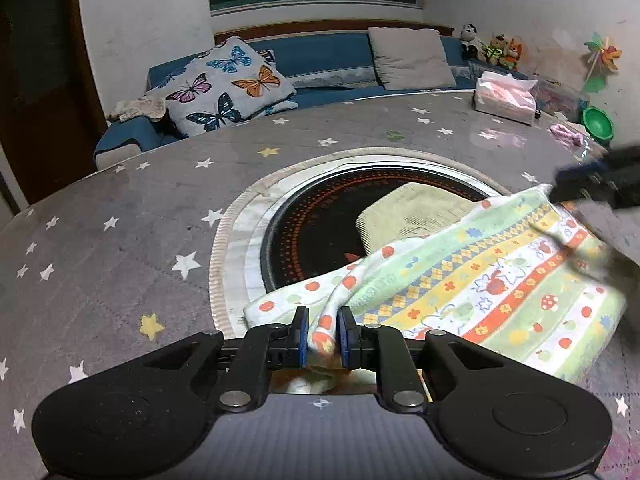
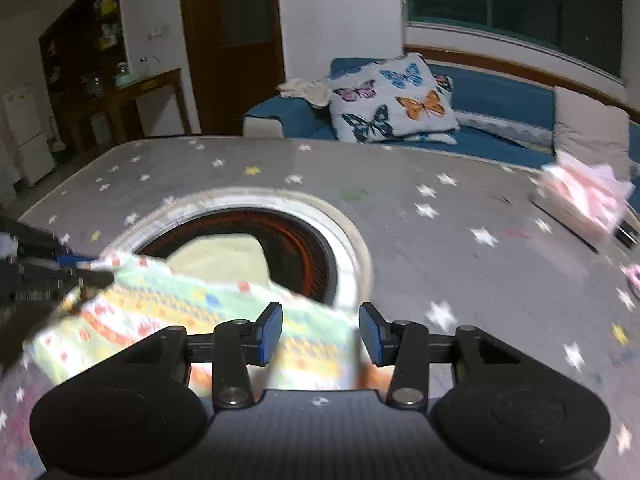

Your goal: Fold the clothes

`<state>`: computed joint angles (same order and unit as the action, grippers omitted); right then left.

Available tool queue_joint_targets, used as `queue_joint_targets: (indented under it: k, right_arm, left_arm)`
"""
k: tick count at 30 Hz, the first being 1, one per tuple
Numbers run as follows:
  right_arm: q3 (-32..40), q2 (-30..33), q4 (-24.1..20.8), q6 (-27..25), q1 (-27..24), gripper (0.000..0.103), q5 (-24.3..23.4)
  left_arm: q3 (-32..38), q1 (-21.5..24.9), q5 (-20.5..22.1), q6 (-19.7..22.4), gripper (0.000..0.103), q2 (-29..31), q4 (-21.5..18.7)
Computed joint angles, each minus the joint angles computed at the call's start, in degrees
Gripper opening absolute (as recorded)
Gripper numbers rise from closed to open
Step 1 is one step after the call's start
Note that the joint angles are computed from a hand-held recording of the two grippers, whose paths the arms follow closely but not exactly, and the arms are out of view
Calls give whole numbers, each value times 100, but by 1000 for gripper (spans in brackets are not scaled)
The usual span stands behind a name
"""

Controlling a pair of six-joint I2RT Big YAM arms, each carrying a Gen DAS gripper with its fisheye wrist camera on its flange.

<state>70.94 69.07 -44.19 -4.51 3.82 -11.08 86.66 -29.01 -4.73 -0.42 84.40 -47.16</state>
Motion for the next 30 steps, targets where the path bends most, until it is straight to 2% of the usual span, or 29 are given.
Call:
queue_joint_targets:
  k: [3,7,11,15,18,21,26,30]
  right_arm:
    - [-178,-97,-98,-5,-89,42,47]
    - [-321,-107,-27,255,-170,38,72]
    - [-235,-27,-6,228,-101,36,301]
    - [-165,16,122,291,-35,30,442]
    - [-132,-28,197,293,25,26,227]
    - [17,104,63,169,166,24,-97]
    - [268,482,-1,100,458,24,-239]
    - [367,738,136,233,606,24,-30]
  left_arm:
    - [127,10,-117,-56,18,101,-41]
    - [214,-14,-499,-62,18,186,-9]
    - [282,0,-1059,-135,17,262,5]
    - [235,29,-716,-352,17,71,3]
    - [217,-46,-206,-312,17,-47,12]
    - [306,-179,302,-130,17,-10,-63]
    - [875,-325,461,98,17,601,-551]
    - [1106,-294,316,141,16,873,-453]
